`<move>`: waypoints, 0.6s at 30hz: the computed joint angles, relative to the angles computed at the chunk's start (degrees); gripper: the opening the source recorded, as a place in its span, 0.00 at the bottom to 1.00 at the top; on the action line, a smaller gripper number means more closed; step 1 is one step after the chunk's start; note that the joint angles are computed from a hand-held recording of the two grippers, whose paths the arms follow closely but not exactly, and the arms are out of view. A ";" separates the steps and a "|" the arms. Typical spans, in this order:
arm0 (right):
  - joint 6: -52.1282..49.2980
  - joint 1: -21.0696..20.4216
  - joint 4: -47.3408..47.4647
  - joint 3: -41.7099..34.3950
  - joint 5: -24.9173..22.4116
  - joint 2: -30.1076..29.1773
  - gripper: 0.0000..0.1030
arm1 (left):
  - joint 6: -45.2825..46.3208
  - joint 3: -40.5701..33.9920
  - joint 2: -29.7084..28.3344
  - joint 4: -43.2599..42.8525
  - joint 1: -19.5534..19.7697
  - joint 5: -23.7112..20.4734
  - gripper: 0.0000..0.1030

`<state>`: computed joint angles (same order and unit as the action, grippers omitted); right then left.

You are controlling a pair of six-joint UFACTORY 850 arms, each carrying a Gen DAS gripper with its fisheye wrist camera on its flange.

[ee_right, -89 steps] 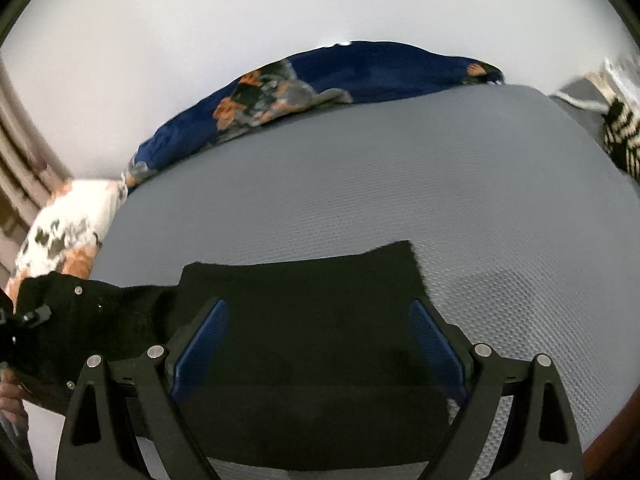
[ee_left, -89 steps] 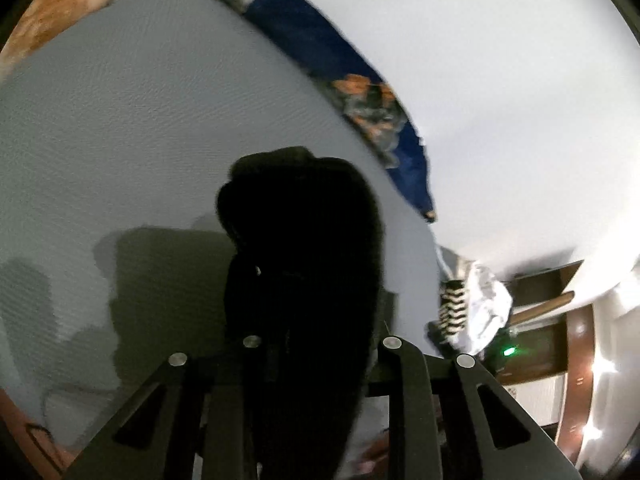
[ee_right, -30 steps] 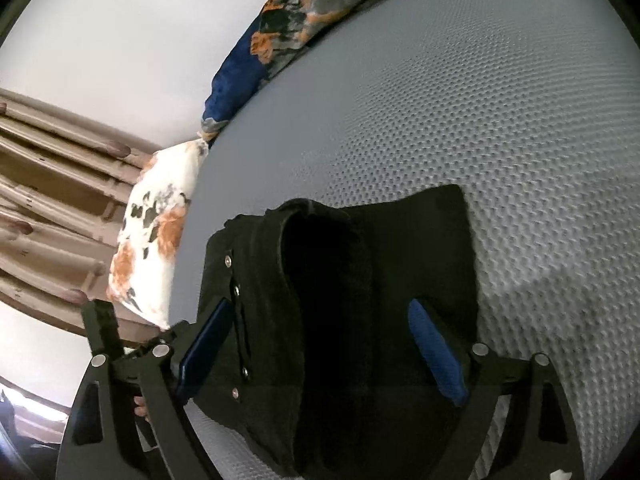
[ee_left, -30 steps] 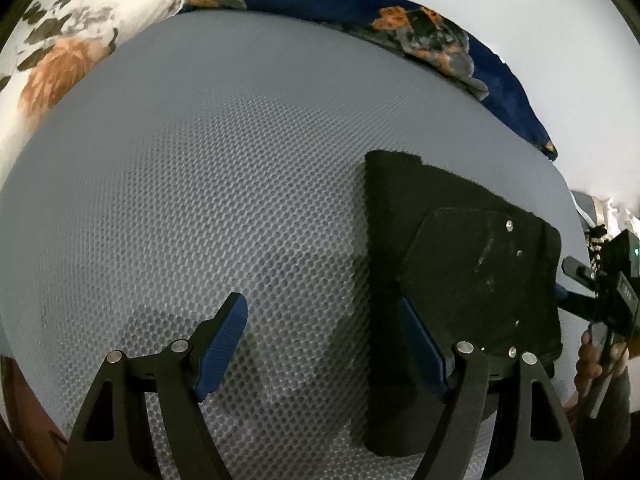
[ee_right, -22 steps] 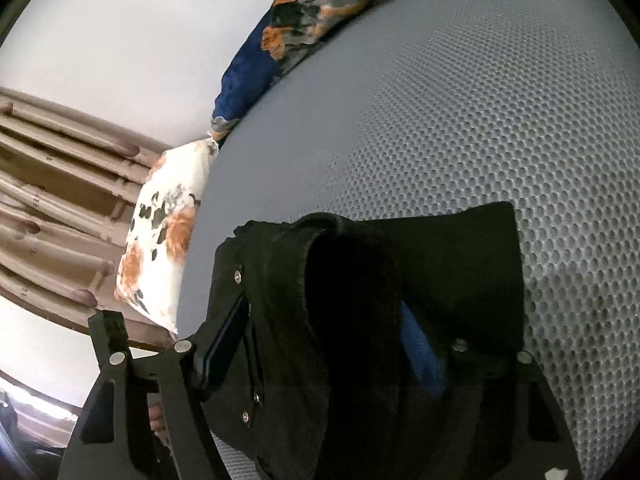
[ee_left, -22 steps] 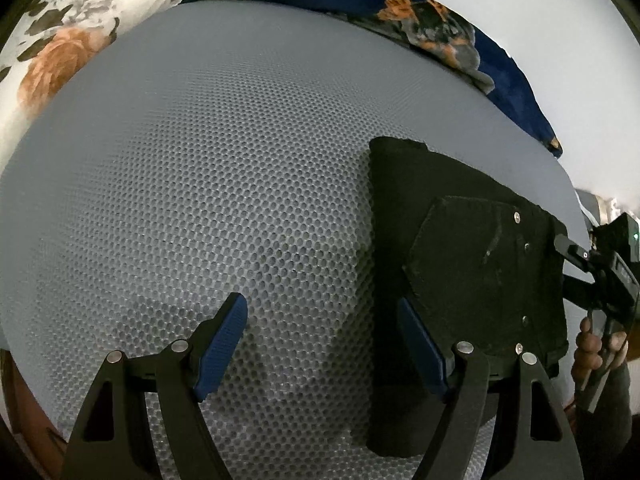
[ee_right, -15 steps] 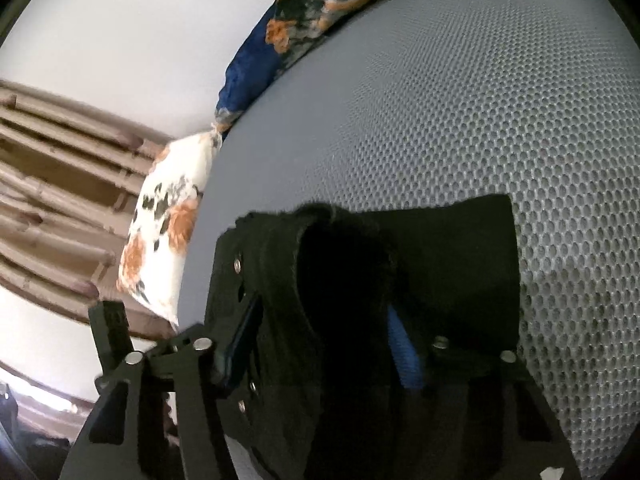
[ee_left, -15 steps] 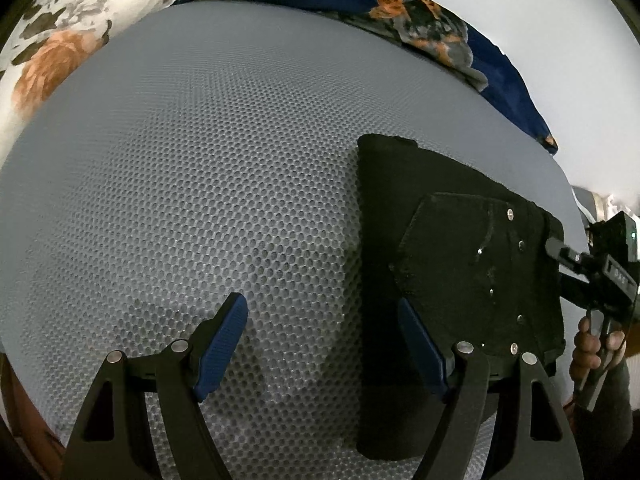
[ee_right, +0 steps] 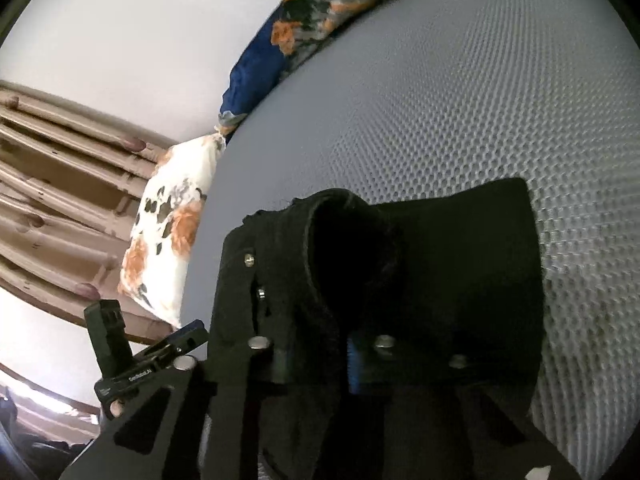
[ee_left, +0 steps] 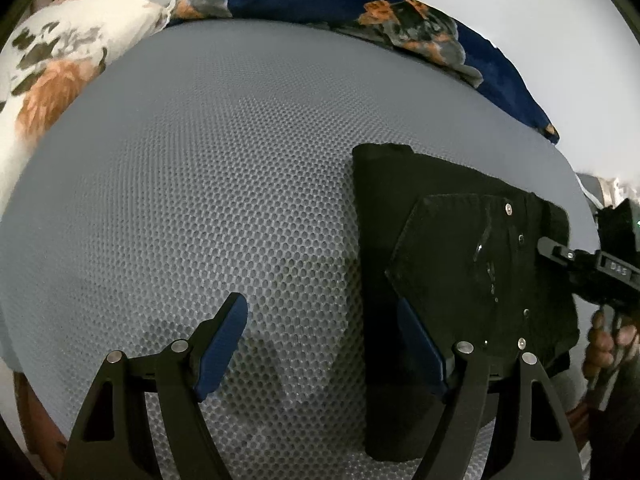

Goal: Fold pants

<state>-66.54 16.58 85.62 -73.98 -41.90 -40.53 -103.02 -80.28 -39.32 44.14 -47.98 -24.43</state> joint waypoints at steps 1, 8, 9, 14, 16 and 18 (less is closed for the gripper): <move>-0.60 0.18 0.62 0.88 0.69 1.17 0.12 | -0.11 -0.03 -0.03 0.23 0.00 0.05 0.75; -0.65 2.68 1.98 4.69 9.34 7.72 0.10 | 0.91 -2.40 -1.17 1.54 -0.06 -1.47 0.75; -0.57 2.71 2.48 5.04 10.05 8.30 0.10 | 1.67 -2.98 -1.46 1.46 -0.12 -1.93 0.75; -0.58 1.77 4.98 7.48 13.07 10.65 0.10 | 4.83 -5.73 -2.63 0.99 -0.03 -2.87 0.75; -0.77 1.12 6.27 8.61 14.17 11.09 0.10 | 5.22 -6.74 -3.08 1.42 -0.07 -3.34 0.75; 1.24 0.53 6.14 9.18 15.29 10.46 0.10 | 6.17 -7.82 -3.67 1.05 0.02 -3.51 0.75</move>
<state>-65.29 17.12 91.76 -64.79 -26.61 -30.07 -96.85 -88.10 -43.00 45.18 -47.96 -27.93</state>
